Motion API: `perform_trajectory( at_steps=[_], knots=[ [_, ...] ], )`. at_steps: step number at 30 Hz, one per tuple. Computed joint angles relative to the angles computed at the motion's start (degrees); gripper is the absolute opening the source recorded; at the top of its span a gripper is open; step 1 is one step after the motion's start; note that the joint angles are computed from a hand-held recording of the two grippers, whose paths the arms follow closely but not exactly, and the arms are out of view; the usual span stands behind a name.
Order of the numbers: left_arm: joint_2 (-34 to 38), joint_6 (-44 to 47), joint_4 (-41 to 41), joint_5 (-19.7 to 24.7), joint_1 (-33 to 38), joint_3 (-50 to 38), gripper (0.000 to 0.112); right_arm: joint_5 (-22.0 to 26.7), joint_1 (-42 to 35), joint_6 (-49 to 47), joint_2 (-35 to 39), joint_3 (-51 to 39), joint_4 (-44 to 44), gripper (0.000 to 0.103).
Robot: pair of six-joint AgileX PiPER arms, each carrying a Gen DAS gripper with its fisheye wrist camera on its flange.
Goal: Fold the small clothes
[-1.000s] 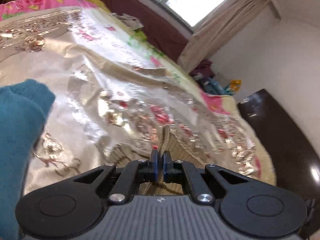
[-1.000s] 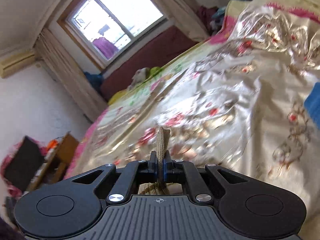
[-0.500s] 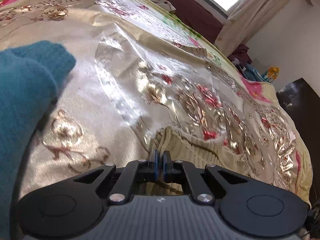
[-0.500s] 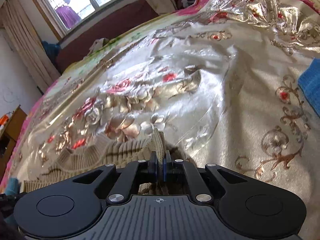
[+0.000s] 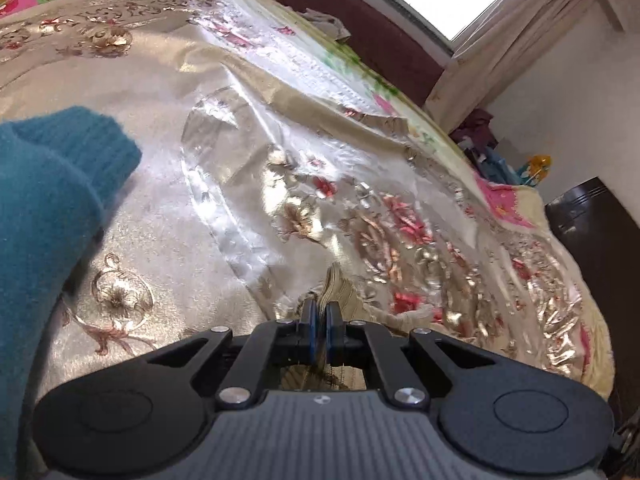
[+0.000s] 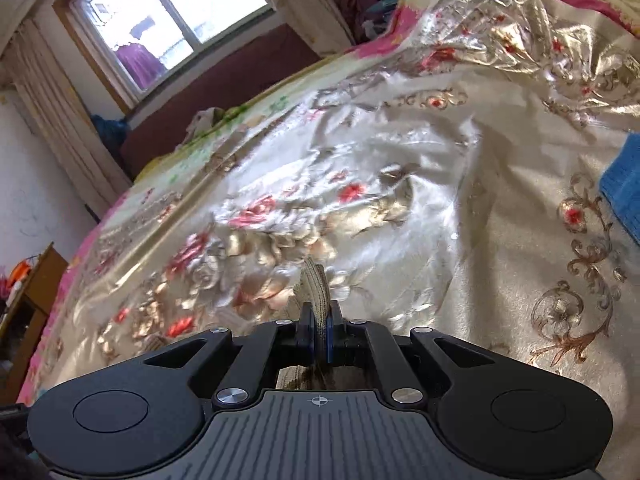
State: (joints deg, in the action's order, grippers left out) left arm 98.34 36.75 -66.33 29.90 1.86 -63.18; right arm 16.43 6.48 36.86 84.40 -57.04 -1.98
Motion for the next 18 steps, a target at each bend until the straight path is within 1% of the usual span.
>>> perform_trajectory(
  at_steps=[1,3,4,5,7,9,11,13,15,17,18],
  knots=[
    [0.56,-1.27,1.32,-0.64,-0.37,-0.31,0.010,0.55,0.04,1.18,1.01,-0.56,-0.96,0.006],
    [1.52,-4.31,4.60,-2.12,-1.04,-0.58,0.010,2.52,1.47,7.15,3.34,-1.54,-8.62,0.006],
    [1.96,-5.43,5.71,-2.38,-1.13,-0.52,0.010,3.53,2.27,8.66,4.39,-1.83,-11.14,0.006],
    [2.35,-7.34,7.57,-2.27,-1.10,-0.66,0.010,4.05,2.67,8.24,5.07,-1.88,-11.37,0.006],
    [2.20,-11.32,11.62,-2.51,-1.14,-0.60,0.010,3.72,3.32,10.68,4.96,-1.02,-13.80,0.009],
    [0.93,-11.60,12.13,-2.72,-0.26,0.25,0.010,3.90,2.41,6.21,4.57,-1.41,-9.07,0.011],
    [-0.86,-9.74,10.01,-2.10,1.43,1.34,0.010,3.99,1.66,5.00,3.35,-1.31,-7.90,0.012],
    [-3.67,-8.38,9.73,-0.77,3.14,2.78,0.011,4.25,1.34,4.37,1.34,-0.68,-7.77,0.014],
    [-7.92,-5.48,9.41,1.48,4.65,5.78,0.012,4.61,0.96,1.39,-2.19,1.02,-5.34,0.015],
    [-13.14,-1.91,8.97,5.64,6.46,10.01,0.013,5.63,0.30,-5.30,-6.42,3.34,0.55,0.016],
    [-15.86,0.30,8.01,8.38,7.41,12.66,0.016,6.78,0.25,-8.57,-9.04,4.83,3.59,0.020]
  ],
)
